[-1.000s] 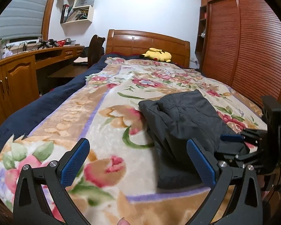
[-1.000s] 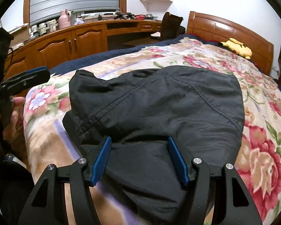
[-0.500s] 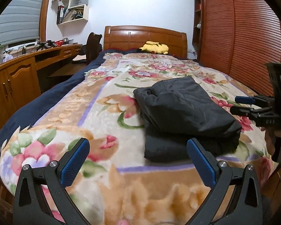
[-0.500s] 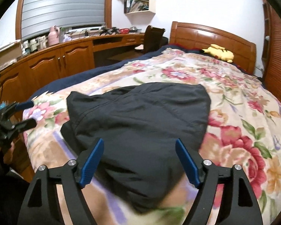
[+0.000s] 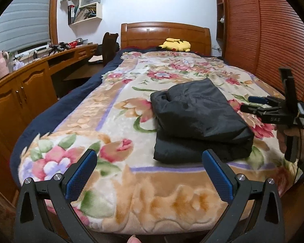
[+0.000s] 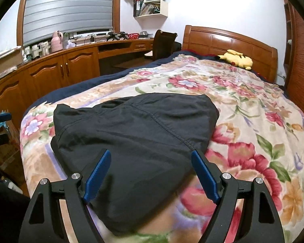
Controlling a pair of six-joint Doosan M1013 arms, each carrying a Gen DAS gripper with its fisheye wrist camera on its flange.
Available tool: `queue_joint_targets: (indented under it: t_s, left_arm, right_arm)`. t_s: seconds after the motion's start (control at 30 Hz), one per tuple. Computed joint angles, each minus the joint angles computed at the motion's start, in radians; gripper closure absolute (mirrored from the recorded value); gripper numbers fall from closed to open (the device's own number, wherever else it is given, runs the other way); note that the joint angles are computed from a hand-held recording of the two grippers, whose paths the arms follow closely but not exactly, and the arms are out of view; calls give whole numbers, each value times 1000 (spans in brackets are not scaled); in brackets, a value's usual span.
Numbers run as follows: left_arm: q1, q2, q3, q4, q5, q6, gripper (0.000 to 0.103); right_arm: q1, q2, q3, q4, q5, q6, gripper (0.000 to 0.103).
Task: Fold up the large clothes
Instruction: 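Move both grippers to the folded black jacket bundle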
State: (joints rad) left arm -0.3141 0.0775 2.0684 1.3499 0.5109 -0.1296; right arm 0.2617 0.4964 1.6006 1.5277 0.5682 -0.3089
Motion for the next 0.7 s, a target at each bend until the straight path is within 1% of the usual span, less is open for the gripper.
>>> queue_joint_targets:
  t_s: [0.17, 0.37, 0.43, 0.5, 0.57, 0.7]
  left_arm:
    - [-23, -13, -5, -23, 15, 34, 0]
    - [-18, -6, -14, -26, -32, 54, 0]
    - [-10, 4, -16, -25, -56, 51, 0]
    - [-1, 22, -25, -47, -79, 79, 0]
    - [10, 41, -32, -42, -98, 82, 0]
    - [52, 92, -52, -35, -177, 76, 0]
  right_arm:
    - [-2, -12, 12, -2, 1, 14, 20]
    - [-11, -36, 24, -1, -16, 9, 20]
    - [-15, -36, 17, -23, -9, 43, 20]
    - [-15, -28, 2, -56, -16, 85, 19]
    - [-10, -17, -14, -79, -45, 109, 17]
    - [6, 25, -74, -185, -102, 229, 17]
